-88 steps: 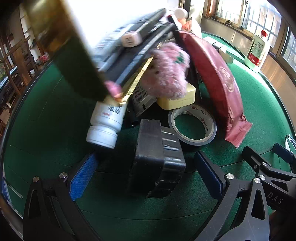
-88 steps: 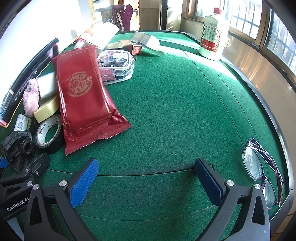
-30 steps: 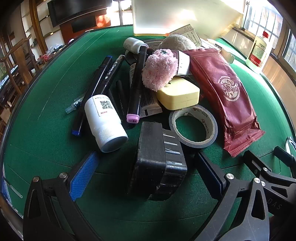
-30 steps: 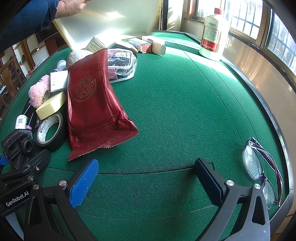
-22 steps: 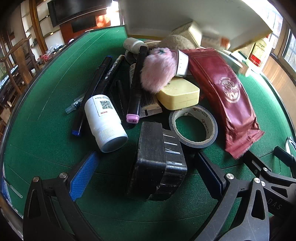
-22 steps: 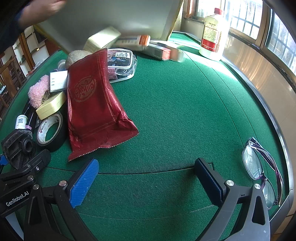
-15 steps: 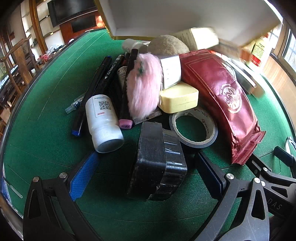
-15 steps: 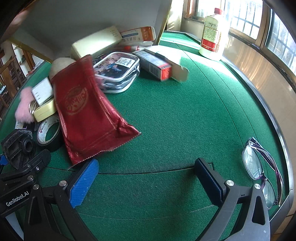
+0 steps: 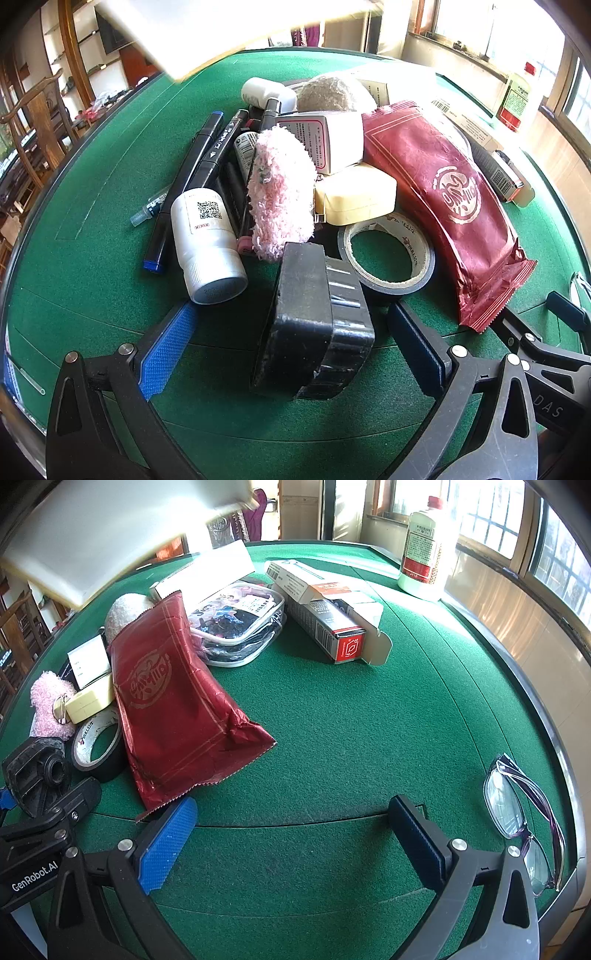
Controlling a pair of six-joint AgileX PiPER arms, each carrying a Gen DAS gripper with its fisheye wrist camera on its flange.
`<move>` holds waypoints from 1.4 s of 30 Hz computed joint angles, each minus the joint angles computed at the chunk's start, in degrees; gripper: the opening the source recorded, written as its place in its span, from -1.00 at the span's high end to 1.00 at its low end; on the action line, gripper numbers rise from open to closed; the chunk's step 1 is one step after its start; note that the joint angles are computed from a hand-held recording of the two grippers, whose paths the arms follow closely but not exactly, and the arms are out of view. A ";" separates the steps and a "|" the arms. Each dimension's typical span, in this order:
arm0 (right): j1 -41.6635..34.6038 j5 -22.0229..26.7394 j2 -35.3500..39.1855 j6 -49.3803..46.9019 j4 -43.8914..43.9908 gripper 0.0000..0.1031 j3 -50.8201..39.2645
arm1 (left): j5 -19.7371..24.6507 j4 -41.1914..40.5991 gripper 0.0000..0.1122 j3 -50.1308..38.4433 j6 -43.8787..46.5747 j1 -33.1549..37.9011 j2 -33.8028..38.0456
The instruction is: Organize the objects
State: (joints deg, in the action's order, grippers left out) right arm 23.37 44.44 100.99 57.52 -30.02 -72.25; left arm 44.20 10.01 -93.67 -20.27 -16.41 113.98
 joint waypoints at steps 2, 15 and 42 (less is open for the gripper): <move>-0.02 0.00 0.01 -0.02 0.01 -1.00 -0.01 | 0.09 0.01 -0.83 -0.06 0.01 -0.01 0.03; -0.07 0.01 0.08 -0.08 0.04 -1.00 -0.11 | -0.47 -0.73 -0.83 1.92 1.04 0.76 -1.45; -0.09 -0.16 0.07 -0.63 0.20 -1.00 -0.16 | -0.19 -0.68 -0.83 1.48 1.27 0.80 -1.20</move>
